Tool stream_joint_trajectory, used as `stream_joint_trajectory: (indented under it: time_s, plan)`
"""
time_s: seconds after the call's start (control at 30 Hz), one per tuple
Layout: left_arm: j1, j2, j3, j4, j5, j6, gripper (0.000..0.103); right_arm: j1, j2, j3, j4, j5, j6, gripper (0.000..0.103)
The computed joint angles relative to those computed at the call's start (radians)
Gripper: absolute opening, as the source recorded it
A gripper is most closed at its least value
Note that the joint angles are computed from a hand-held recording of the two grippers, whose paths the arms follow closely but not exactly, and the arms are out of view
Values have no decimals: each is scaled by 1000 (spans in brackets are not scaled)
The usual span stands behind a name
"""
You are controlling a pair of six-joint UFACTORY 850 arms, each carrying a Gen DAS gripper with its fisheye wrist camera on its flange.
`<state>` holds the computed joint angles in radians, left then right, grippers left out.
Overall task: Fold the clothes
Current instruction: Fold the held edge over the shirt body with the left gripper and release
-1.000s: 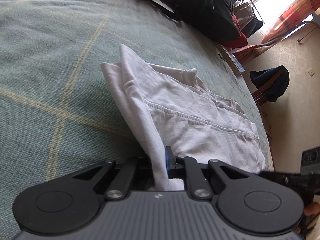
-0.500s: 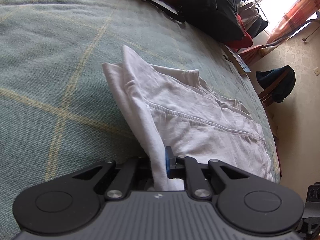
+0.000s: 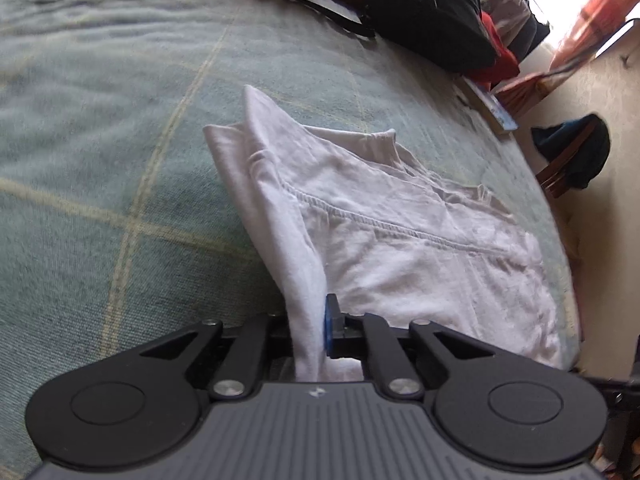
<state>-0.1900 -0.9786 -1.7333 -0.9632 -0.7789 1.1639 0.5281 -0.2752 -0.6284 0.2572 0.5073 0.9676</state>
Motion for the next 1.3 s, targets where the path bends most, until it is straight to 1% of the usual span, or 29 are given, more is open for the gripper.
stream_joint_trajectory:
  time_s: [0.13,0.3,0.43,0.6,0.7,0.93,1.03,1.3]
  plan:
    - [-24,56,41,40,41,-21,6,-24,31,49,-25,55,-21,103]
    - [-62,129,92,90,72,-40,6,-57,76,121,-56,145,-39,103]
    - [-102,174,126,141,100,-74,6,-82,101,179,-82,222,-24,103]
    - [-154,209,162,209,137,-126,6,-97,118,242,-99,297,-7,103]
    - [-181,220,175,229,145,-147,6,-100,129,275,-102,337,-7,103]
    - [-239,228,165,236,123,-181,7,-104,145,329,-88,402,-4,103]
    - [-267,220,156,267,129,-222,7,-105,151,346,-79,419,-5,103]
    - [-327,189,147,268,129,-252,10,-110,172,385,-36,446,-16,103]
